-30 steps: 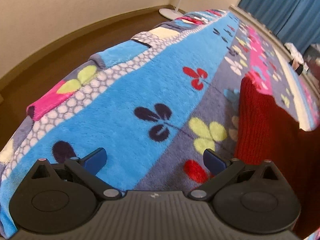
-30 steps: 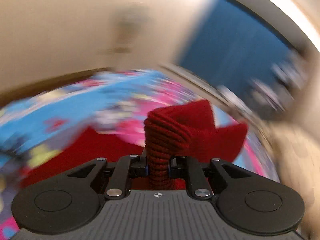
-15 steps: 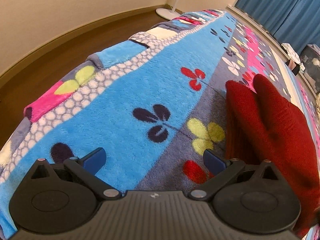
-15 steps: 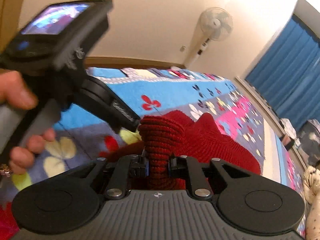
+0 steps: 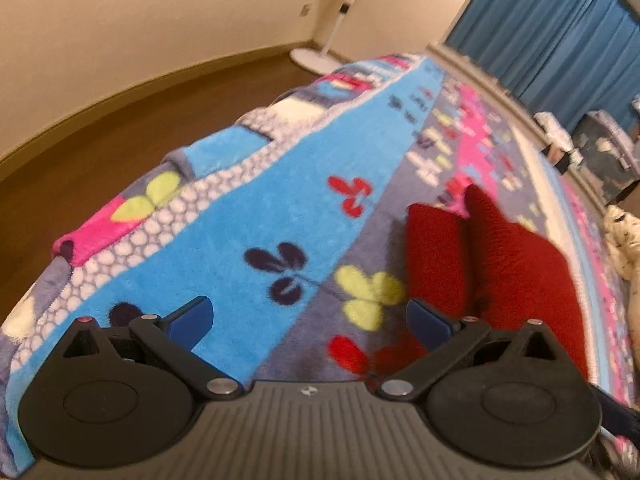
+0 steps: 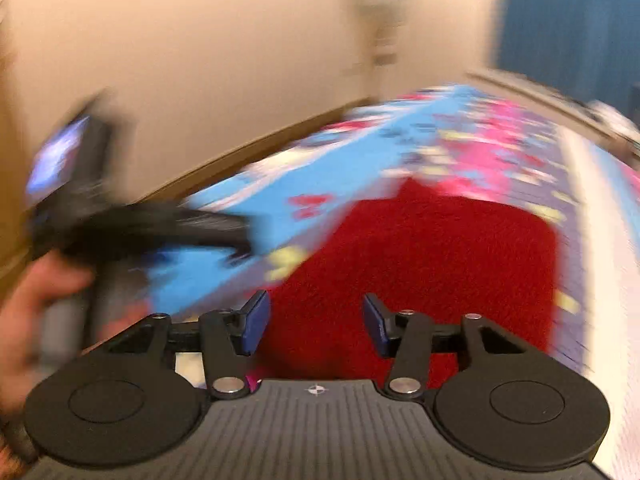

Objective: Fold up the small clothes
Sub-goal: 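Fold the held end over the sweater with the right gripper and release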

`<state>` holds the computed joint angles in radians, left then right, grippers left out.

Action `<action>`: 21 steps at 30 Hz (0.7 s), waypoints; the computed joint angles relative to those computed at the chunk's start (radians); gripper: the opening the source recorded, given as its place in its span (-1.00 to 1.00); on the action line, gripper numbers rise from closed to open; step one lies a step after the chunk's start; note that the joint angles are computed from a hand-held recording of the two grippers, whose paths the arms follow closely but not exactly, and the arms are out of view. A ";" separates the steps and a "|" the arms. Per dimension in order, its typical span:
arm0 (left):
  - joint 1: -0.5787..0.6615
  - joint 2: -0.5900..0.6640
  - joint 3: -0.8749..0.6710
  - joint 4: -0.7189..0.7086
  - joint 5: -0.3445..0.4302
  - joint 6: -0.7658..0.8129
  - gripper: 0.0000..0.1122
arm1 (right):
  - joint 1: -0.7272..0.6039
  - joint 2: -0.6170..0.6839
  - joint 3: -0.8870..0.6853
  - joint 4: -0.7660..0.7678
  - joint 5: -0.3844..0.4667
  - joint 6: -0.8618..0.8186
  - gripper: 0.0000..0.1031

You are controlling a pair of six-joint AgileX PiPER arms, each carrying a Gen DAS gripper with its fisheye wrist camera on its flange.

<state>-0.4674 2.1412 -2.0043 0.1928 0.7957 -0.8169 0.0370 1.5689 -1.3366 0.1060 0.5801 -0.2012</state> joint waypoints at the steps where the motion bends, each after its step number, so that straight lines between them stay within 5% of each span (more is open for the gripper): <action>1: -0.008 -0.006 -0.006 -0.004 0.010 0.007 0.83 | 0.004 0.032 -0.022 -0.067 0.028 0.060 -0.39; 3: -0.021 0.002 -0.042 -0.016 0.056 0.022 0.83 | 0.019 0.135 -0.078 -0.082 0.162 0.060 -0.39; 6: -0.038 0.007 -0.088 -0.034 0.158 0.030 0.83 | 0.039 0.132 -0.059 -0.094 0.174 -0.012 -0.39; 8: -0.068 -0.037 -0.033 0.012 0.181 0.003 0.83 | 0.028 0.101 -0.118 -0.022 0.270 0.022 -0.33; 10: -0.090 -0.085 0.023 0.021 0.199 0.001 0.83 | -0.025 0.020 -0.138 0.111 0.355 0.014 0.06; 13: -0.115 -0.186 0.136 -0.014 0.196 0.000 0.83 | -0.054 -0.174 -0.053 0.118 0.357 0.023 0.38; 21: -0.275 -0.347 0.207 0.095 0.349 -0.083 0.83 | -0.106 -0.610 0.170 -0.098 0.525 0.166 0.63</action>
<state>-0.7423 1.7940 -1.7972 0.2881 1.1446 -0.9003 -0.0687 0.9589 -1.1663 0.0079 1.1054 -0.0355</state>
